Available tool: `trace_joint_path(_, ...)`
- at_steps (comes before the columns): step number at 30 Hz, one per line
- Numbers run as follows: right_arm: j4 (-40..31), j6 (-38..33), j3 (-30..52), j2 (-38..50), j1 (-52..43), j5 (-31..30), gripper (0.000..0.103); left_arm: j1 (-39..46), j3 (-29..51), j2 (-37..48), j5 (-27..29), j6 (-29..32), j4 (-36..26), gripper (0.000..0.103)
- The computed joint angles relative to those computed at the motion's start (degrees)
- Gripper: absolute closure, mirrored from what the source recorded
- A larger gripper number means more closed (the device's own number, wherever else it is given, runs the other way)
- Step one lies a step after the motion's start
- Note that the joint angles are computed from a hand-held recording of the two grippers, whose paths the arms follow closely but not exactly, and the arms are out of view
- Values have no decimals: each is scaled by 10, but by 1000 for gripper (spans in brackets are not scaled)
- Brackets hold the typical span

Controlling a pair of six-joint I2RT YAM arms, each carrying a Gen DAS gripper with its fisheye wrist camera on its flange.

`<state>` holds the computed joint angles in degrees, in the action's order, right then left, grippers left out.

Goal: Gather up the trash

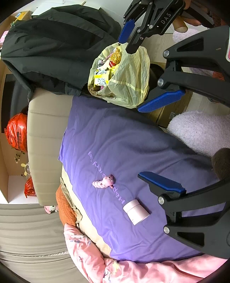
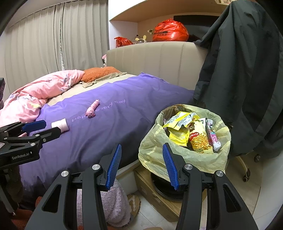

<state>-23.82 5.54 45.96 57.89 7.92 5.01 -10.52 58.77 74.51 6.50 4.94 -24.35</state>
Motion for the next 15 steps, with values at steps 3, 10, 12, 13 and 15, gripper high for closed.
trace_joint_path(3, 0, -2, -2, -2, -3, -3, 57, 3, 1, 0, 2, 3, 0, 37)
trace_joint_path(10, -2, -4, 0, -1, -4, -4, 57, 5, -2, -2, 4, 3, 1, 37)
trace_joint_path(12, -4, -3, 1, -2, -3, -3, 57, 6, -1, -1, 6, 3, -1, 37)
trace_joint_path(13, -5, -2, 2, -2, -1, -2, 57, 6, -1, -2, 6, 4, -1, 37)
trace_joint_path(15, -4, -1, 2, -1, 0, -1, 57, 8, -1, -1, 7, 5, 0, 37)
